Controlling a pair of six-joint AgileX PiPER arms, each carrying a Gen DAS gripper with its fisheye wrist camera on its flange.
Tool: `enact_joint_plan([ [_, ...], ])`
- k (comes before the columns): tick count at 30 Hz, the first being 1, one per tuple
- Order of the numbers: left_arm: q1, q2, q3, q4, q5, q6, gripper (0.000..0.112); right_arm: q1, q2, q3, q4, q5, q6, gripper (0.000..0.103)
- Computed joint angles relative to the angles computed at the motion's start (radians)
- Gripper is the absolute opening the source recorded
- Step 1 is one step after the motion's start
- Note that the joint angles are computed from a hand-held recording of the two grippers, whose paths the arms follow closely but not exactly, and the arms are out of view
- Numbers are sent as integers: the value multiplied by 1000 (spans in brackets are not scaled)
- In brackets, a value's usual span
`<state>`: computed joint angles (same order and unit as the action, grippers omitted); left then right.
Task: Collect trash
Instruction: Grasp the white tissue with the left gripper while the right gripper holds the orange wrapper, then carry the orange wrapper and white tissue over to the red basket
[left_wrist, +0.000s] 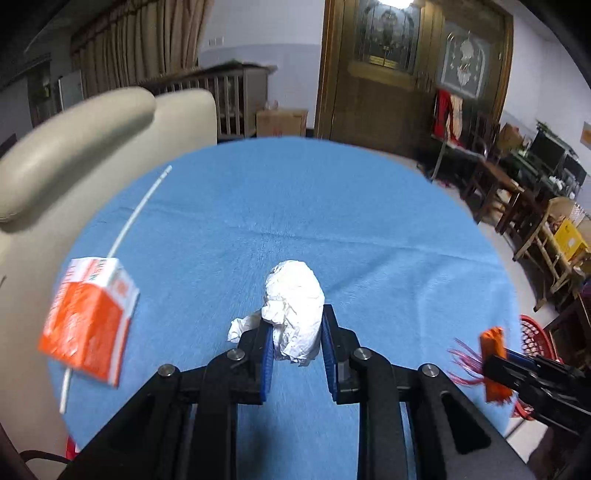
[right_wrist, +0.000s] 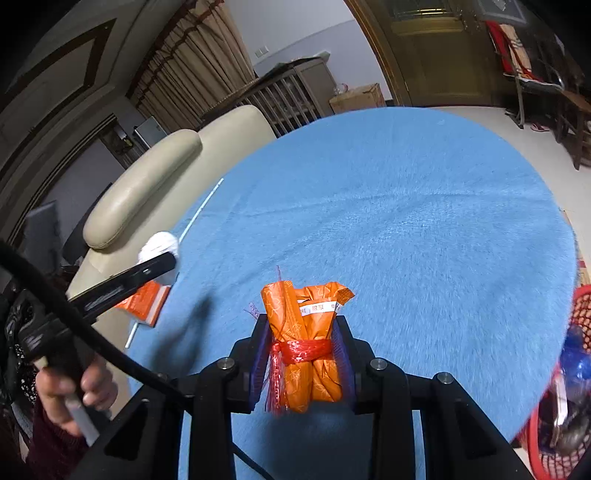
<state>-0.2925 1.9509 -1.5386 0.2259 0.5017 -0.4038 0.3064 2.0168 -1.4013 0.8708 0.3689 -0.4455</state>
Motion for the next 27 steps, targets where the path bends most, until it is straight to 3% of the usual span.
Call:
enact_joint_plan([
  [7,-31,-255,244,150,-90,-175,25,67,-147,97,-48,-42,46,35],
  [12,-81,-422,381,418,-93,-431,25,126,-244,134,-160,-82,145,35],
  [18,-129,-588,507,598,-69,-597,25,183,-306,151,-293,-117,284,35],
  [27,-172,-724,581,623,-39,-615,25,185,-400,208,-233,-119,270,35],
])
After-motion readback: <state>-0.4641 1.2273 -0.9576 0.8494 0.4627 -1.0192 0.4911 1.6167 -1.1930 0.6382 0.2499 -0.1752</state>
